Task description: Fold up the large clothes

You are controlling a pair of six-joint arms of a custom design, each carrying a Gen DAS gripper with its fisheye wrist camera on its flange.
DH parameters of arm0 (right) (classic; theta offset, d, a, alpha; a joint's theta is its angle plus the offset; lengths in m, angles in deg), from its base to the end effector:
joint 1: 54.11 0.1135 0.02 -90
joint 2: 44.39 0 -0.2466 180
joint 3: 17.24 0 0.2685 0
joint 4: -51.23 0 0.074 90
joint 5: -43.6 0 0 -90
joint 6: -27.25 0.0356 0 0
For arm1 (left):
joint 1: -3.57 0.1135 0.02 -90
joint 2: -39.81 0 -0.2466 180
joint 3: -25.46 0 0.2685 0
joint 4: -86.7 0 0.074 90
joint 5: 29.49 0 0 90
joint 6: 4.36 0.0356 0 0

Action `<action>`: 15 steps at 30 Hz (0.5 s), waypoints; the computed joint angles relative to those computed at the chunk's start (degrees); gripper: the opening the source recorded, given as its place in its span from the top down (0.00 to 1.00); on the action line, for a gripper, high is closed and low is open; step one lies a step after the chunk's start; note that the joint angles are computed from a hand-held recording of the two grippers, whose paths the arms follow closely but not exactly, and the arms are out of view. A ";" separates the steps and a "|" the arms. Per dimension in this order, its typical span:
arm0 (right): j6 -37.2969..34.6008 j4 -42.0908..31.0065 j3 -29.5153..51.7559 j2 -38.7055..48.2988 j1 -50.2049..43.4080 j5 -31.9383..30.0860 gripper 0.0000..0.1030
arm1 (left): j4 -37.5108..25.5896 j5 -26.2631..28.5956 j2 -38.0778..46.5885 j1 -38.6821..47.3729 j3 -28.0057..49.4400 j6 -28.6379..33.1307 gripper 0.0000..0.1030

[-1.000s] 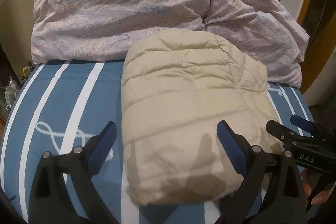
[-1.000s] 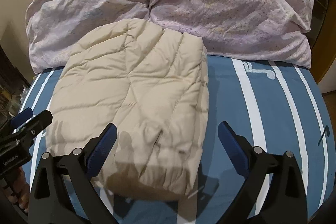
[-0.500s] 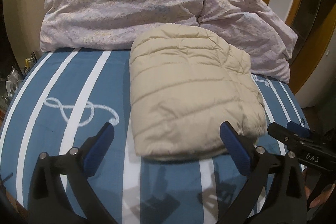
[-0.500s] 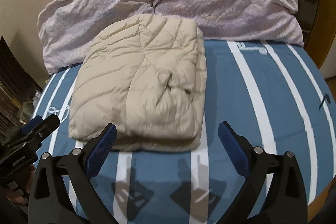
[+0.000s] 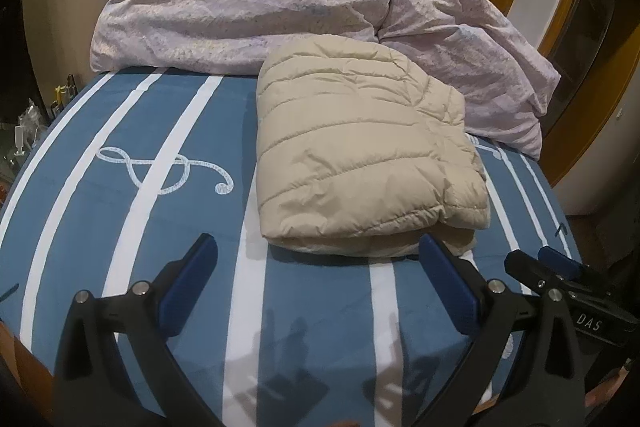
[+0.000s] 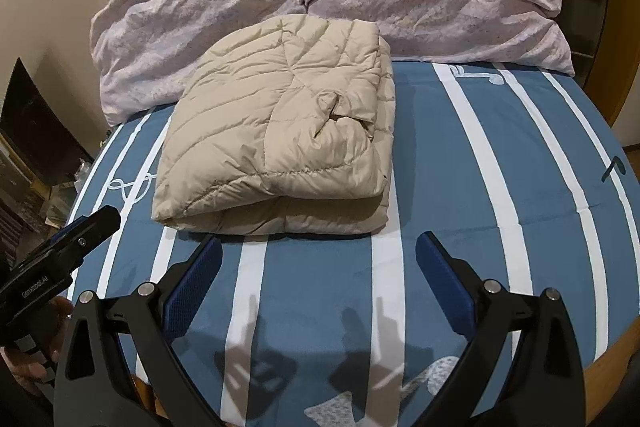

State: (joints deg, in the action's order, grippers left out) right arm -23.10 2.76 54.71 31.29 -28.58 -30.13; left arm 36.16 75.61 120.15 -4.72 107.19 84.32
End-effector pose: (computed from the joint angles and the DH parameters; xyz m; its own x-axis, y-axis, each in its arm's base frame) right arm 0.2689 0.1174 0.2495 -0.7141 0.3378 -0.6132 0.2557 0.9412 0.2206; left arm 0.3133 -0.0550 0.2811 -0.7554 0.0876 -0.6494 0.2905 0.9331 -0.2121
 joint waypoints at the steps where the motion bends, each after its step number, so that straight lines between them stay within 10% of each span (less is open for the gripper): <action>1: 0.20 -0.10 -0.31 -0.51 0.11 0.10 0.04 | -0.19 0.33 -0.46 0.17 -0.27 -0.13 0.02; 15: 1.51 -0.81 -3.86 -5.92 1.55 -1.50 0.04 | -2.64 2.81 -5.88 1.77 -3.63 -0.58 0.02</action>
